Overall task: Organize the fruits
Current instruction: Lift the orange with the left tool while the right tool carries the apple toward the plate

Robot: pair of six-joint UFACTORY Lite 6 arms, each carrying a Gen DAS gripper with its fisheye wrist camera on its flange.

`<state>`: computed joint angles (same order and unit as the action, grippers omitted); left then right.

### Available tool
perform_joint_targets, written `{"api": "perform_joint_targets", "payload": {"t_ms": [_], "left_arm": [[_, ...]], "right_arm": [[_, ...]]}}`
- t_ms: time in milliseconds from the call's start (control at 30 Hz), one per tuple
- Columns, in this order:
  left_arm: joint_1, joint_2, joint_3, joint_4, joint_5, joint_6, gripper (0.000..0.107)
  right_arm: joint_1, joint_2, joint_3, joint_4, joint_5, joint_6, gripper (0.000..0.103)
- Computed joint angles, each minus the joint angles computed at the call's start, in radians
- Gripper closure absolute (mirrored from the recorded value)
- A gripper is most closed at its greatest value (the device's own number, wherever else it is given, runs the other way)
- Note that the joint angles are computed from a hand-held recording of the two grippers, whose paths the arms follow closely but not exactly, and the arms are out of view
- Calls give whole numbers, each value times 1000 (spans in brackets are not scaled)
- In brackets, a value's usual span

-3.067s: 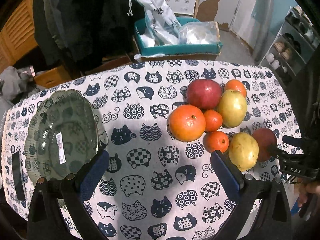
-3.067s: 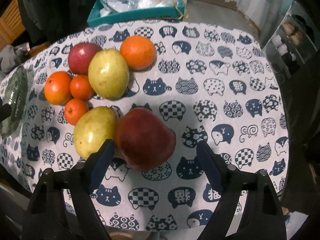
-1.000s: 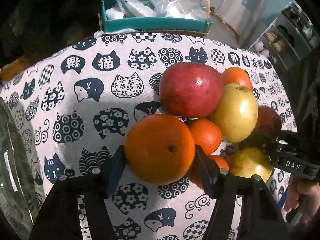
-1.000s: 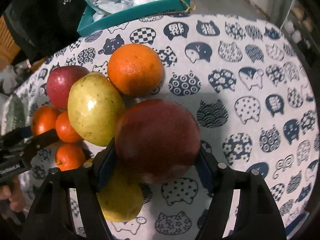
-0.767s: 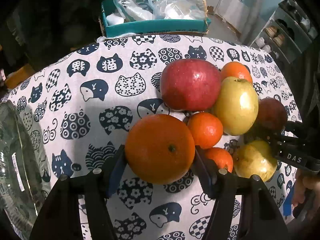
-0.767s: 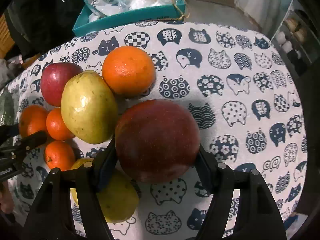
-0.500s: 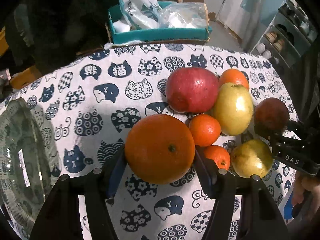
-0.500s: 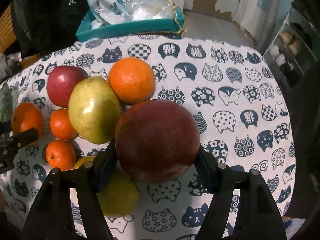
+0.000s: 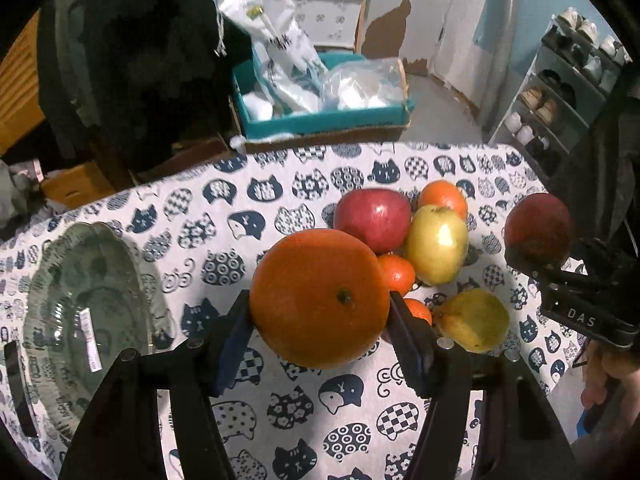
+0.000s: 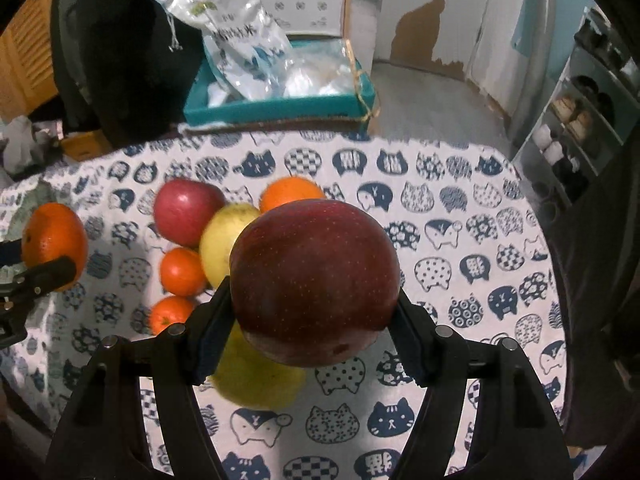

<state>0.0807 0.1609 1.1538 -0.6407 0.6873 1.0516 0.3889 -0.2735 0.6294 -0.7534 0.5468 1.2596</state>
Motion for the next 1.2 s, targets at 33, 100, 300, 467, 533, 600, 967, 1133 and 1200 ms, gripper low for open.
{"api": "perform_joint_targets", "payload": {"t_ms": [33,100,300,467,533,600,967,1133,1200], "left_arm": [[10,-11,3,-4,12,4,41],[26,-31,5,-11,32,10,40],[80,-82,32,-36,101,23,41],[131,-124,61,-61,166,42,40],[148,-141,68,-68,184,49,41],[166,-155,78,-76,205,57,40],[283,-189,165,-135,312,102,40],[348,-174,216,-168,357,130,40],[368,-165,231,-175,361,141,40]], "right_arm": [[14,-17,7,2,20,0,31],[36,-49,17,2,53,0,31],[105,-117,57,-11,149,9,31],[166,-146,101,-35,217,24,31],[187,-153,121,-37,239,24,31],[218,-161,137,-49,268,35,31],[382,-126,281,-120,395,88,31],[432,-70,357,-135,410,93,31],[443,-45,384,-139,405,96,31]]}}
